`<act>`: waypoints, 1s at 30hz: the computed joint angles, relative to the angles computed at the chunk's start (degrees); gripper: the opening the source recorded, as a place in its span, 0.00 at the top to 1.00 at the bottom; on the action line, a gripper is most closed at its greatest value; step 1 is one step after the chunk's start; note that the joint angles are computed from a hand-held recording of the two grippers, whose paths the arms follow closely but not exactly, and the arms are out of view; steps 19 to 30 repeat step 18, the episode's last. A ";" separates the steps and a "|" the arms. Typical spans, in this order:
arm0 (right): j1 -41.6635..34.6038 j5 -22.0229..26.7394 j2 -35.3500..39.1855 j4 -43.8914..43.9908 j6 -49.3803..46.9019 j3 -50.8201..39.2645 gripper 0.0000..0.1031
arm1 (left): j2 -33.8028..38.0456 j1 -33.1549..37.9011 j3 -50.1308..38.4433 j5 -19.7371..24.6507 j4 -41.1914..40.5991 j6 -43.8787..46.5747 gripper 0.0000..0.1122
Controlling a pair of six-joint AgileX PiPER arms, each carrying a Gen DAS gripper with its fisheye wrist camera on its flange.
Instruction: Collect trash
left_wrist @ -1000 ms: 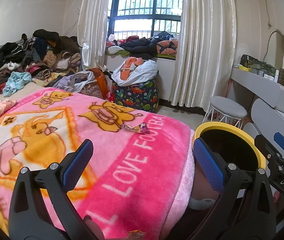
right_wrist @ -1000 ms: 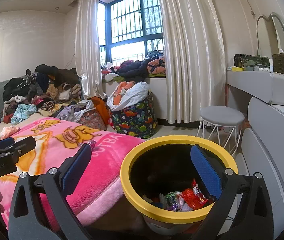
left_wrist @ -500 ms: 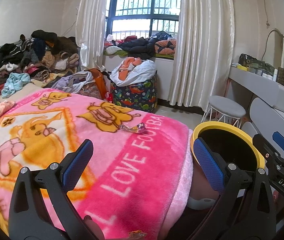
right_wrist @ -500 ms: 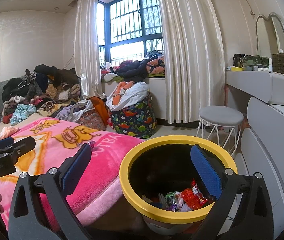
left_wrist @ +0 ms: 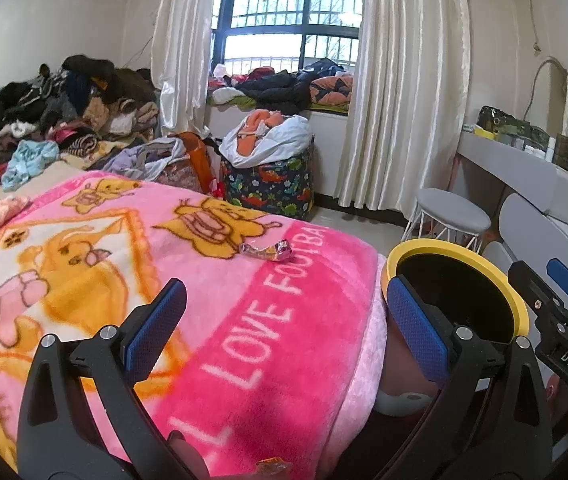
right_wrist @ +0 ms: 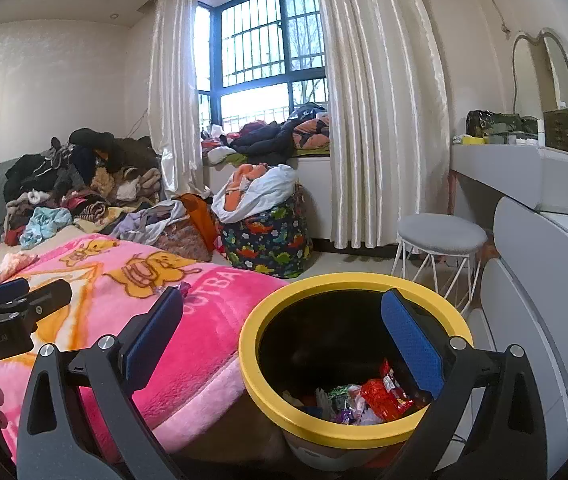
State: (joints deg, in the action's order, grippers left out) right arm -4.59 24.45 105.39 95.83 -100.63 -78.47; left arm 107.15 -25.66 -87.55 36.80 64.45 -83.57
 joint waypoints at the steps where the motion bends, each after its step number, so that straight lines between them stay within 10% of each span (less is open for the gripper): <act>1: 0.26 -0.08 -0.13 -0.62 0.50 -0.04 0.06 | -0.10 0.10 0.13 0.83 -0.22 -0.66 0.18; 11: 10.27 10.53 0.60 -23.44 20.15 -9.54 0.06 | -12.42 9.21 17.73 5.27 -1.62 -9.70 0.18; 18: 36.24 26.97 16.74 -60.33 56.56 -36.38 0.06 | -24.38 25.54 35.23 17.09 -7.65 -9.80 0.18; 30: 36.24 26.97 16.74 -60.33 56.56 -36.38 0.06 | -24.38 25.54 35.23 17.09 -7.65 -9.80 0.18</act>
